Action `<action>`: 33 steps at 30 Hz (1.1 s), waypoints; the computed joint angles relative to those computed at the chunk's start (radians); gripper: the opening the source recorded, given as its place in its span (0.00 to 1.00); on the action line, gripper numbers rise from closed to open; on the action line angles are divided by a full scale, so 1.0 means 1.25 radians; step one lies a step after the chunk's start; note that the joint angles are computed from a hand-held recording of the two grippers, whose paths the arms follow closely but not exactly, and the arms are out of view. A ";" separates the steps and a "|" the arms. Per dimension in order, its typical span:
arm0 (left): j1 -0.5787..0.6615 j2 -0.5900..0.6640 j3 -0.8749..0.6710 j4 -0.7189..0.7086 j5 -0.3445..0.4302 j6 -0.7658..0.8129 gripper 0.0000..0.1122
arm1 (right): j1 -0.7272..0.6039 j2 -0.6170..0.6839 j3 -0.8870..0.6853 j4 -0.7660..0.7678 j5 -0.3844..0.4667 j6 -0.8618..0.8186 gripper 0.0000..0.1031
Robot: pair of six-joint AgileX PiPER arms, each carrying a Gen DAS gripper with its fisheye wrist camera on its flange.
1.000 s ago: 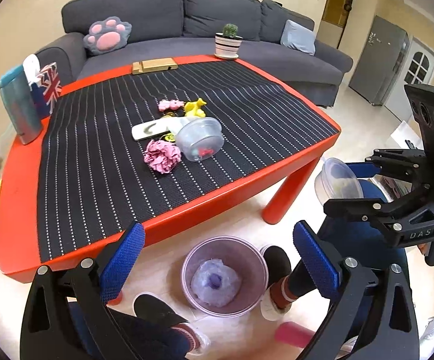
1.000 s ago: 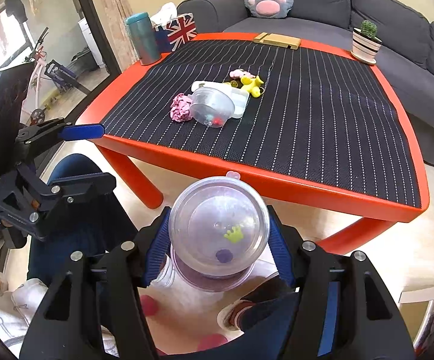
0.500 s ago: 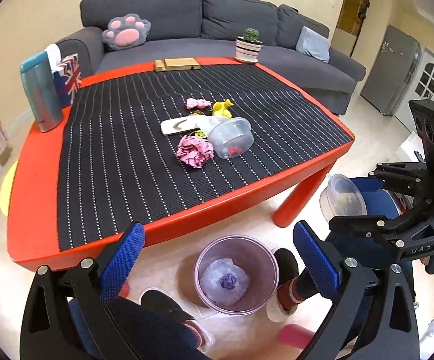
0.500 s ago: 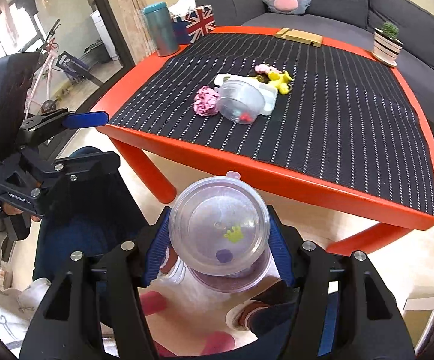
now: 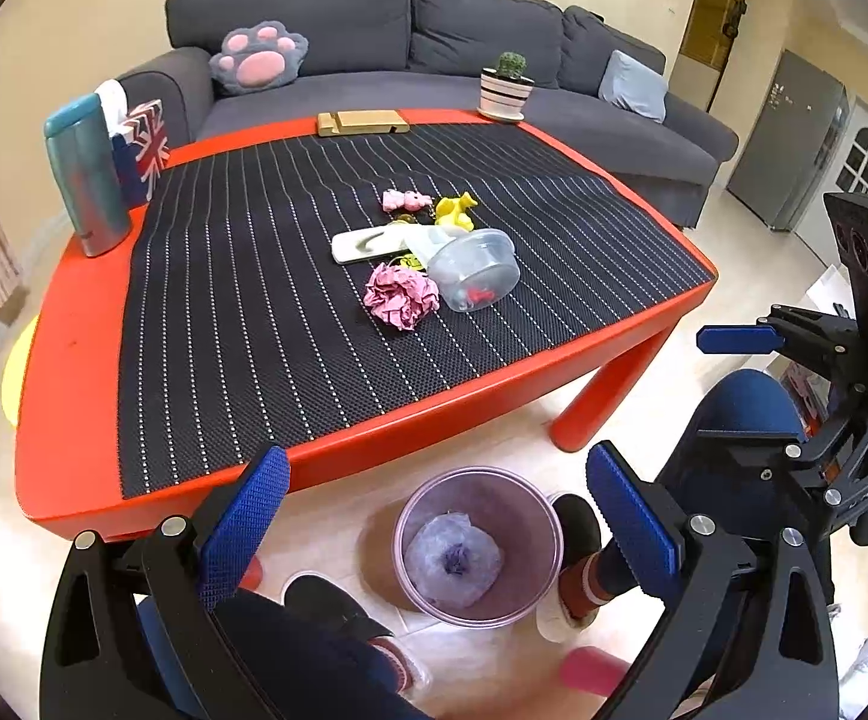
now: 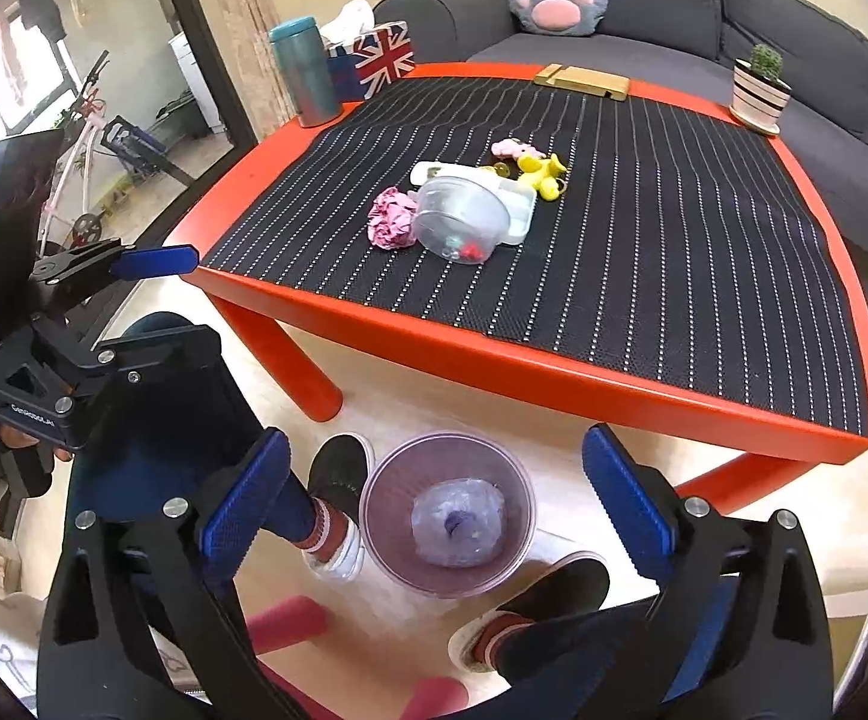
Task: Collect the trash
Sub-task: 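Carry both items over the pink bin and open both grippers to drop them, then move the open right gripper back over the table toward the rectangular container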
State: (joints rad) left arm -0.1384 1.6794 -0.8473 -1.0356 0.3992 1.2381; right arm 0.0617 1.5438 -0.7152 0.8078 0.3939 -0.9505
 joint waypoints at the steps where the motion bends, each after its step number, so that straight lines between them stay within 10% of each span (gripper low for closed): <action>1: -0.002 0.001 -0.001 0.003 0.001 -0.004 0.85 | -0.003 0.000 0.001 0.002 0.001 -0.003 0.94; 33: 0.000 0.005 -0.038 0.039 0.007 -0.046 0.85 | -0.034 0.077 -0.170 -0.017 0.089 0.027 0.94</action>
State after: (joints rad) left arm -0.1377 1.6860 -0.8946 -0.9863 0.4074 1.1807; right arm 0.0190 1.6399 -0.9271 0.7861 0.5045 -0.9164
